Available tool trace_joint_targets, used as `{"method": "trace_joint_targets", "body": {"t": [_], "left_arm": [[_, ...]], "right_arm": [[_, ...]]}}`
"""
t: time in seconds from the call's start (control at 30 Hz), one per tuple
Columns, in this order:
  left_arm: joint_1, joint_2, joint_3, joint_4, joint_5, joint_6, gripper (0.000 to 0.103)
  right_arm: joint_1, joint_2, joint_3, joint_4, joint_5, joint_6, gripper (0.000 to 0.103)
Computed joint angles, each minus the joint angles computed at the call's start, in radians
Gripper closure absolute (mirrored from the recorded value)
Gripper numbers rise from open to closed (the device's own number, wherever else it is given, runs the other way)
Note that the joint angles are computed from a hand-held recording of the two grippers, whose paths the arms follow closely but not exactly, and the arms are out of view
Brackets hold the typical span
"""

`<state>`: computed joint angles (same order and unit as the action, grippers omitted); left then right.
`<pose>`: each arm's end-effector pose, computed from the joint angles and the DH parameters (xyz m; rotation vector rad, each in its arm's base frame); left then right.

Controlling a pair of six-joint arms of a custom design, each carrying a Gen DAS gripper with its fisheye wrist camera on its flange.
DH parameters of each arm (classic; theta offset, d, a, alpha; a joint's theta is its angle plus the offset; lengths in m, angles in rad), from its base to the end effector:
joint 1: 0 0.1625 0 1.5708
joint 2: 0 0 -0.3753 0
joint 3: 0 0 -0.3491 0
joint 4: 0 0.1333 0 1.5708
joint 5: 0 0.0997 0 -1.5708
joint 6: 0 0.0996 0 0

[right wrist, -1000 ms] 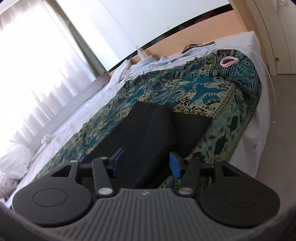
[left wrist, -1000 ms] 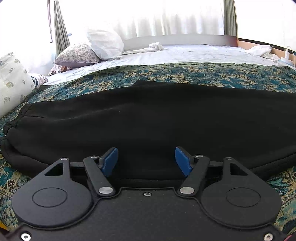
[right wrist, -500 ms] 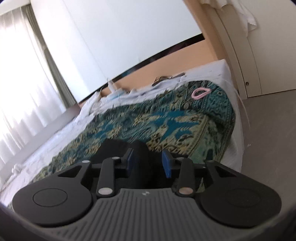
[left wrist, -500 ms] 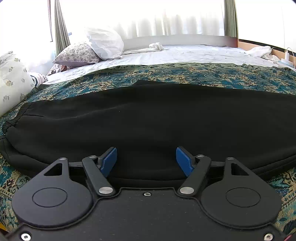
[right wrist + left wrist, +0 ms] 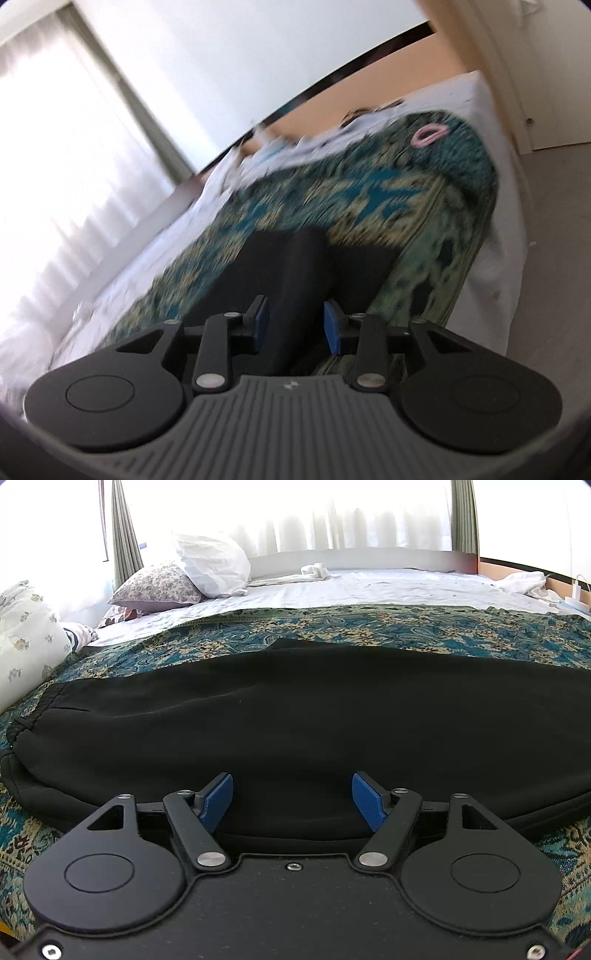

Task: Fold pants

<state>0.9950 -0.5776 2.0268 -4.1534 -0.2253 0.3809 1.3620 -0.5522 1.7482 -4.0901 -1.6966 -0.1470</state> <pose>-0.0350 -0.4770 0.1018 0.0165 1.8029 -1.1431 0.0005 -0.5803 0.1070 -0.1801 -2.2485 1.7017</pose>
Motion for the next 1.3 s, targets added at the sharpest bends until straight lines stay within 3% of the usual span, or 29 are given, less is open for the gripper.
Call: {"method": "trace_joint_targets", "body": {"t": [0.2,0.33,0.43,0.5,0.6,0.77,0.87,0.93,0.97,1.0,1.17,1.3], "left_arm": [[0.001,-0.002,0.001,0.012,0.000,-0.010,0.032],[0.003,0.000,-0.002,0.006,0.000,0.002,0.032],[0.002,0.001,-0.002,0.006,0.000,0.002,0.032],[0.002,0.000,-0.002,0.005,0.001,0.003,0.032],[0.002,-0.001,0.000,0.006,0.001,0.002,0.032],[0.001,-0.001,0.001,0.009,0.003,-0.004,0.032],[-0.012,0.010,-0.023,0.017,0.039,0.018,0.032],[-0.027,0.022,-0.048,0.009,0.056,0.064,0.032],[-0.037,0.020,-0.044,0.021,0.047,0.059,0.032],[-0.047,0.016,-0.036,0.033,0.028,0.048,0.032],[-0.090,0.026,-0.051,0.150,-0.051,-0.039,0.032],[-0.100,0.068,-0.102,0.248,-0.109,-0.088,0.032]], "right_arm": [[0.025,0.025,-0.035,0.022,-0.042,-0.065,0.055],[0.015,0.024,-0.106,0.102,-0.029,0.005,0.058],[-0.016,0.018,-0.131,0.131,0.055,0.087,0.069],[-0.008,0.039,-0.168,0.106,0.000,0.097,0.080],[0.026,0.082,-0.221,0.023,-0.164,0.045,0.087],[0.043,0.105,-0.235,-0.068,-0.257,-0.048,0.087],[0.051,0.115,-0.237,-0.105,-0.302,-0.070,0.077],[0.057,0.122,-0.241,-0.140,-0.325,-0.083,0.065],[0.055,0.118,-0.230,-0.145,-0.316,-0.079,0.051],[0.051,0.111,-0.216,-0.148,-0.305,-0.067,0.045],[0.040,0.082,-0.172,-0.108,-0.282,-0.012,0.044],[0.028,0.062,-0.144,-0.066,-0.246,0.024,0.035]]}}
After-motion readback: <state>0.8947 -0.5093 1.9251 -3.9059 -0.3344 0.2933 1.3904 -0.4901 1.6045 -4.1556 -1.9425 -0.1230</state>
